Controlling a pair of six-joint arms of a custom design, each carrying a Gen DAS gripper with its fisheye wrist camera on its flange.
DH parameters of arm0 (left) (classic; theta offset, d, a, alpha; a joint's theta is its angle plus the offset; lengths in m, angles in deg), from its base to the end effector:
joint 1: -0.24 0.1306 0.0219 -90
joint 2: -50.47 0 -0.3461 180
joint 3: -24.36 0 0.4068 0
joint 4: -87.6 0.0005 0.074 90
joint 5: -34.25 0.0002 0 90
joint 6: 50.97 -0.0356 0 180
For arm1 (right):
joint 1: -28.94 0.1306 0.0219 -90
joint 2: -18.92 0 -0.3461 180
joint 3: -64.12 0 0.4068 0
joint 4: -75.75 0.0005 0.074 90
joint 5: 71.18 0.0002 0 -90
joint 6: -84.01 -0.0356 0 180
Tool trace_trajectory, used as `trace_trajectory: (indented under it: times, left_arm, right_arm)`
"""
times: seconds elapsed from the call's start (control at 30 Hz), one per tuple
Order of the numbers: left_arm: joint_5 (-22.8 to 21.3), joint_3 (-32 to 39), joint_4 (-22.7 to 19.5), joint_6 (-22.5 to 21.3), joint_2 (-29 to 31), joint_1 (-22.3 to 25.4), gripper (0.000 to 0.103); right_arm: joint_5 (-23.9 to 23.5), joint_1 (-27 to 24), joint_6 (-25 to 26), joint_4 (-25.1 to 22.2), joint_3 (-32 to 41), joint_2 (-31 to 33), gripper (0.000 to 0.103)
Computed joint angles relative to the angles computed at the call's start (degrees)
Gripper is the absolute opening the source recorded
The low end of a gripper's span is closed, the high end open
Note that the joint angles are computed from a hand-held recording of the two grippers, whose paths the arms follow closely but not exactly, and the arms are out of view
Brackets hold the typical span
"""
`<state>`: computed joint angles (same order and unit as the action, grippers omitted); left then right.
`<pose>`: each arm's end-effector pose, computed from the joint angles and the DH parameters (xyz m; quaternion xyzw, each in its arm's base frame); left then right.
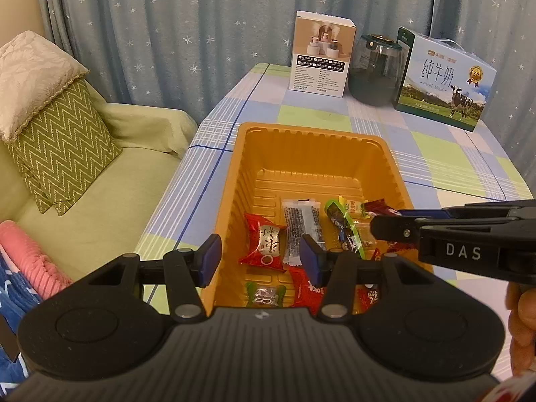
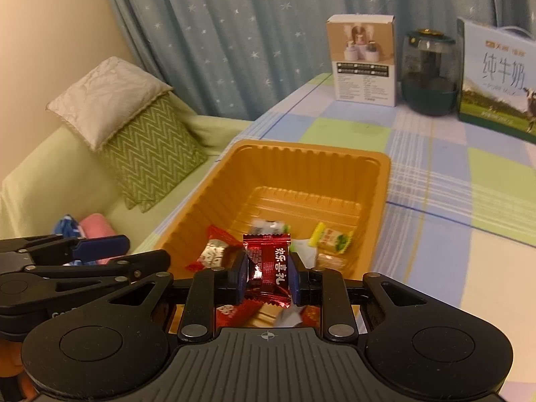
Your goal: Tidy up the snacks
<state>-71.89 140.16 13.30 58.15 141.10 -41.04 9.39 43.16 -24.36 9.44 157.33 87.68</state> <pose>0.3553 -0.2994 0.5677 0.1302 0.9199 -0.0602 0.3649 0.3360 0.0906 0.5486 -0.0006 0.9106 0.1861 0.3691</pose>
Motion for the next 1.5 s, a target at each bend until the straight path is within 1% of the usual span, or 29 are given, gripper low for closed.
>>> trace_trajectory:
  times: [0.03,0.07,0.1,0.13,0.43,0.73,0.87,0.93,1.0,1.07,1.1,1.13,1.2,1.27,1.37,1.5]
  left_arm:
    - [-0.2,0.0,0.0,0.0,0.0,0.0,0.049]
    - [-0.3,-0.1,-0.1,0.1,0.0,0.0,0.051]
    - [-0.3,-0.2,0.0,0.0,-0.1,0.1,0.052]
    - [-0.3,-0.2,0.0,0.0,-0.2,0.1,0.052]
    - [-0.5,-0.5,-0.3,0.3,-0.5,-0.3,0.062]
    - [-1.8,0.5,-0.8,0.2,-0.3,-1.1,0.069]
    - [-2.8,0.8,-1.2,0.6,-0.6,-2.0,0.081]
    - [-3.2,1.1,-1.8,1.1,-0.9,-2.3,0.083]
    - [-3.3,1.3,-2.4,1.6,-1.2,-2.7,0.088]
    - [-3.9,1.3,-2.3,1.2,-1.8,-3.3,0.092]
    - [-4.4,1.2,-2.2,1.0,-2.2,-3.7,0.096]
    - [-5.1,1.2,-2.4,1.0,-2.5,-4.2,0.097]
    - [-6.2,1.3,-2.8,1.4,-3.1,-5.0,0.1]
    - [-7.1,1.4,-3.4,2.3,-3.8,-5.8,0.102]
    - [-9.3,1.3,-4.2,3.4,-4.9,-7.3,0.103]
    - [-10.9,1.9,-5.9,5.2,-6.3,-9.2,0.103]
  right_arm:
    - [0.0,-0.1,-0.4,0.4,-0.2,-0.2,0.033]
    - [0.4,-0.2,-1.0,1.0,-0.5,-0.5,0.058]
    - [0.4,-0.4,-1.8,1.7,-1.0,-0.9,0.069]
    - [-0.2,-0.8,-2.6,2.2,-1.3,-1.3,0.072]
    - [2.0,-2.2,-2.6,-0.2,-0.8,-1.7,0.072]
    - [2.9,-2.0,-2.0,-2.3,-0.2,-2.3,0.072]
    - [3.5,-1.8,-1.9,-3.4,0.2,-3.2,0.072]
    - [3.7,-1.7,-1.5,-4.3,0.5,-3.6,0.072]
    - [4.1,-1.6,-1.3,-5.2,1.0,-4.0,0.072]
    - [4.5,-1.4,-1.4,-6.1,1.4,-4.4,0.072]
    - [4.7,-1.3,-1.5,-6.6,1.5,-4.8,0.072]
    - [5.1,-1.0,-1.6,-7.2,1.7,-5.1,0.072]
    - [5.7,-0.6,-1.7,-8.2,1.9,-6.1,0.076]
    - [6.7,-0.1,-1.9,-9.0,2.0,-7.2,0.085]
    - [8.7,1.1,-2.2,-11.0,2.5,-8.8,0.087]
    - [11.1,2.7,-3.9,-14.1,3.0,-11.4,0.088]
